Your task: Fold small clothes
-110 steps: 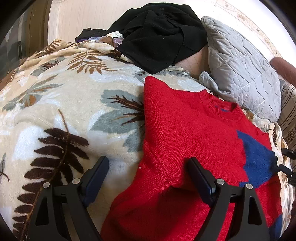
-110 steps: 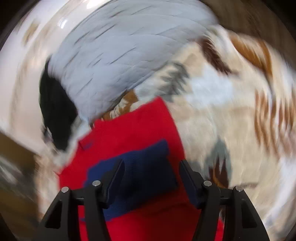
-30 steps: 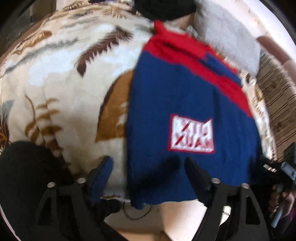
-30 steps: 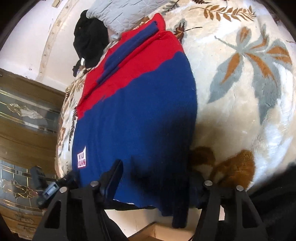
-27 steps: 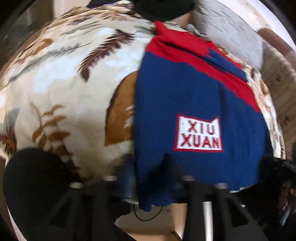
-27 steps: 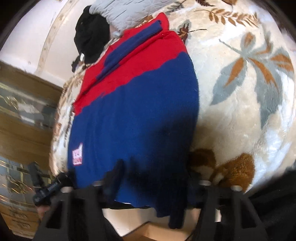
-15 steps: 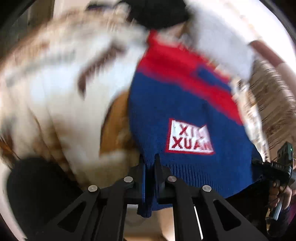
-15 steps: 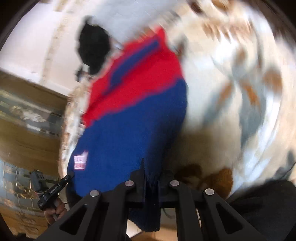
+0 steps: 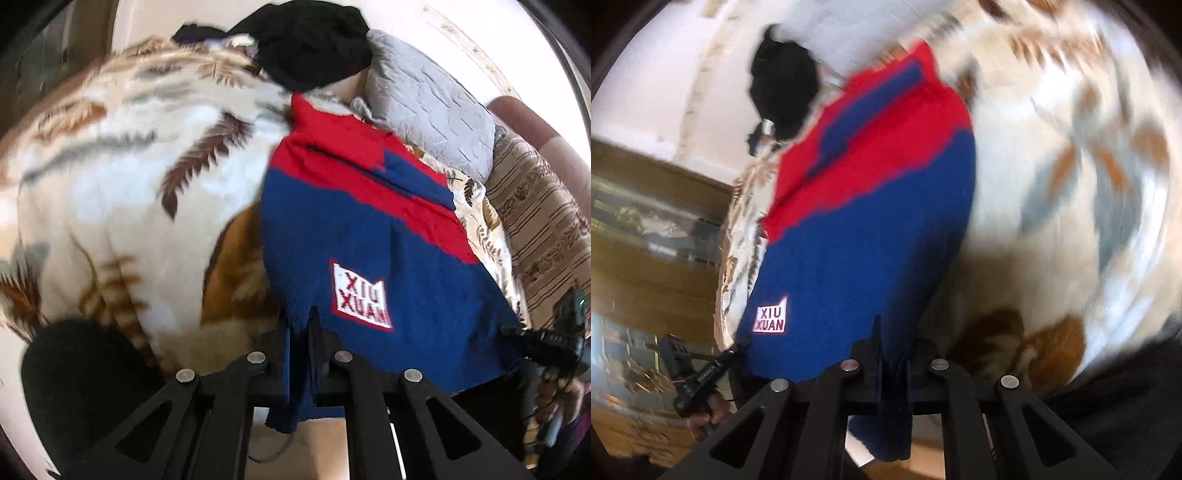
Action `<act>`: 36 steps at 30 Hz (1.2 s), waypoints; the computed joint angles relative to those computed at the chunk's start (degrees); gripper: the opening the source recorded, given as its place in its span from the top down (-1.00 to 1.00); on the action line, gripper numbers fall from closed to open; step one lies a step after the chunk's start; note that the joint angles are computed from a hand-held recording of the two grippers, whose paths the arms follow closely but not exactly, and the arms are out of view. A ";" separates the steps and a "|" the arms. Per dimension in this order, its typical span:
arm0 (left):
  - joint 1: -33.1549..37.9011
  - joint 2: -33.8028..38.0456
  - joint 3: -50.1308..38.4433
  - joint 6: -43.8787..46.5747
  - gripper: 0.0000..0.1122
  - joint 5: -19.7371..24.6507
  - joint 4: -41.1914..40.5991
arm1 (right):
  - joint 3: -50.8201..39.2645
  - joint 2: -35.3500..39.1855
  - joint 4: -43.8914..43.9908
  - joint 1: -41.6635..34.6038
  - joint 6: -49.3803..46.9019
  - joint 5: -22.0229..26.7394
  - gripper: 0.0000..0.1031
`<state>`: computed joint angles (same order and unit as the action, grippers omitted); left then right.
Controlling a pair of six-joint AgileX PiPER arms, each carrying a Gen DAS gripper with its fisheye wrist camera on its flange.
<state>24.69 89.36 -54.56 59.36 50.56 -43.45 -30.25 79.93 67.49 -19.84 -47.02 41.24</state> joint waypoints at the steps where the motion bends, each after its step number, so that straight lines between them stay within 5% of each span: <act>1: -0.87 2.57 -1.02 -1.43 0.86 -0.51 2.50 | -0.36 2.86 0.09 0.78 1.11 -1.85 0.81; 4: -1.00 7.97 -3.18 -6.53 0.86 0.59 6.92 | -1.97 12.83 0.64 0.17 -1.40 -0.82 0.82; 7: 3.14 2.42 -2.62 1.37 0.86 5.16 -0.23 | -1.40 7.18 -0.46 -1.87 -0.58 2.07 0.81; 10: -0.97 4.88 -5.26 -2.36 0.86 2.24 3.83 | -5.05 10.50 -3.61 -1.13 0.96 1.94 0.82; 13: -4.64 15.86 -15.03 -13.92 0.87 7.20 10.86 | -10.48 18.24 -4.82 -1.78 2.78 6.67 0.81; 18: -7.61 16.23 -34.49 -11.99 0.87 12.59 2.19 | -29.92 18.01 -2.72 -4.97 6.35 14.10 0.82; 20: -11.03 21.30 -45.95 -15.63 0.86 9.00 -1.95 | -41.38 22.90 1.68 -5.33 6.17 11.15 0.82; 22: -16.14 29.42 -57.41 -24.13 0.76 1.94 2.66 | -51.98 30.99 4.15 -4.82 9.17 6.82 0.74; 23: -19.33 34.10 -63.14 -29.37 0.22 -1.16 8.23 | -56.21 35.02 3.70 -4.05 10.07 4.44 0.45; 24: -21.85 39.46 -68.87 -34.85 -0.44 -2.07 13.96 | -58.15 37.11 0.97 -2.86 13.00 1.44 -0.38; 25: -22.89 42.96 -72.76 -39.93 -0.56 -1.21 19.69 | -57.79 38.92 -1.25 -2.25 15.73 -3.85 -0.64; 26: -23.30 45.29 -74.36 -43.88 -0.55 -0.98 23.75 | -55.14 38.45 -1.18 -1.77 16.17 -6.93 -0.64; 28: -22.40 44.99 -70.69 -46.36 -0.53 -2.24 24.99 | -48.15 35.92 5.83 -1.42 10.19 -6.47 -0.63; 32: -16.77 34.22 -48.55 -32.97 -0.53 -9.67 10.23 | -28.10 26.99 19.27 0.70 -7.43 -5.27 -0.64; 36: -16.85 34.77 -44.03 -30.76 -0.53 -8.75 8.17 | -27.27 32.17 22.96 2.77 -5.78 -3.67 -0.64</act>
<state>7.84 124.13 -98.59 28.60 41.81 -35.28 -57.52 112.10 90.45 -17.07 -52.80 37.57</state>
